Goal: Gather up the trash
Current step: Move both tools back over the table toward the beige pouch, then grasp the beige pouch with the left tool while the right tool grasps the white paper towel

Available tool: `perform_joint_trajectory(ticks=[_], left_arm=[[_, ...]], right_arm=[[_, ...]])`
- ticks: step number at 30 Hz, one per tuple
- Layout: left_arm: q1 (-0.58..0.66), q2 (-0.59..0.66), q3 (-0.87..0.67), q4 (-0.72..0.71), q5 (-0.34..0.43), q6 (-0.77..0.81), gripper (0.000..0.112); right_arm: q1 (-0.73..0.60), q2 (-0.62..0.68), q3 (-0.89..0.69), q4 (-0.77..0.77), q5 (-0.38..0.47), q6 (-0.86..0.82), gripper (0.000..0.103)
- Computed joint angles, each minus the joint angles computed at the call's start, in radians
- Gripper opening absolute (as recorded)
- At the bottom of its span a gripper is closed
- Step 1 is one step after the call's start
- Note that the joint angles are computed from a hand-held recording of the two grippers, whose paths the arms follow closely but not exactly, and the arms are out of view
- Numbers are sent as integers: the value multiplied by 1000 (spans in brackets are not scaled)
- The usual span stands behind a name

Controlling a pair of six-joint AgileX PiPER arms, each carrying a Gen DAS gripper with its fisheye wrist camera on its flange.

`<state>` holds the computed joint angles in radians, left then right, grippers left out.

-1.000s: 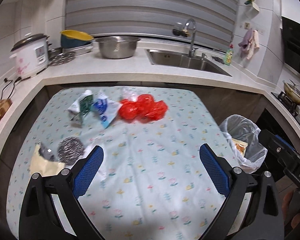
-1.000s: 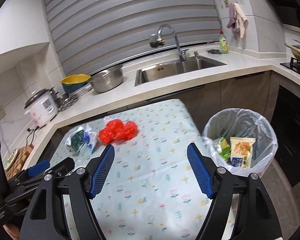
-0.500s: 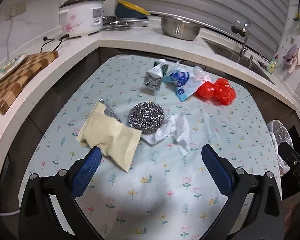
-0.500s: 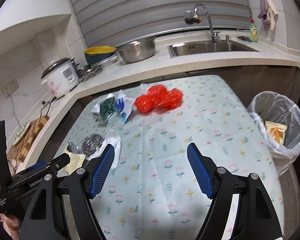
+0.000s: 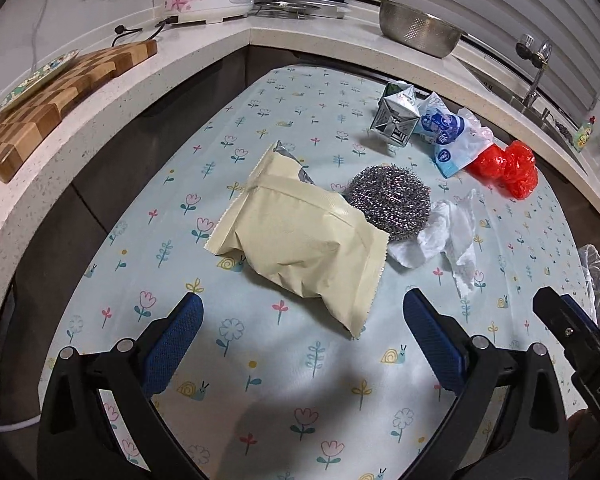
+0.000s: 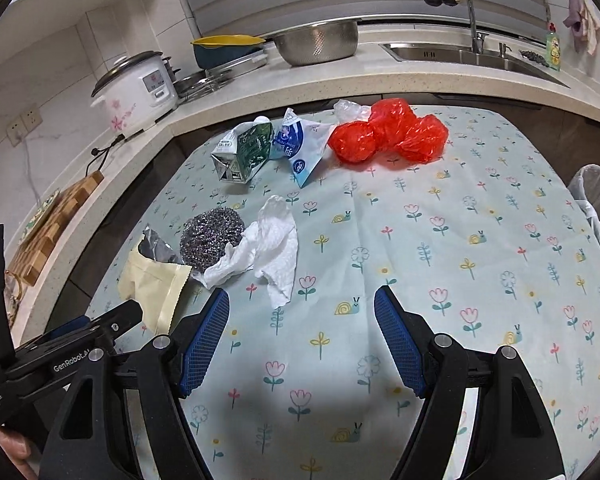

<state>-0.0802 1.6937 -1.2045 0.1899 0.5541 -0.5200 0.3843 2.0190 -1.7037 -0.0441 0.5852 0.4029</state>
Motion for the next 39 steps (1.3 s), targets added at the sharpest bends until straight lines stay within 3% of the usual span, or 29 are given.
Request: perform_joint_trajectory(ticks=[5, 15, 18, 20, 23, 24, 26, 27, 39], left_arm=[[38, 47, -23, -90, -12, 64, 96], [47, 127, -91, -123, -15, 79, 95], [54, 141, -106, -155, -16, 114, 87], [58, 149, -116, -184, -13, 146, 74], [61, 151, -119, -218, -18, 178, 68], [63, 148, -113, -244, -28, 206, 64], [57, 149, -117, -254, -24, 224, 51], [54, 147, -117, -255, -23, 226, 51], [-26, 41, -72, -220, -21, 178, 46]], right_arm=[[2, 105, -135, 21, 57, -9, 72], [13, 321, -473, 35, 195, -24, 72], [14, 411, -623, 40, 266, -32, 71], [13, 456, -695, 50, 303, -39, 65], [6, 500, -765, 72, 343, -56, 45], [3, 510, -782, 84, 356, -63, 34], [-1, 508, -773, 90, 360, -72, 16], [-3, 491, -741, 90, 345, -73, 7], [-61, 140, -203, 78, 48, -24, 4]])
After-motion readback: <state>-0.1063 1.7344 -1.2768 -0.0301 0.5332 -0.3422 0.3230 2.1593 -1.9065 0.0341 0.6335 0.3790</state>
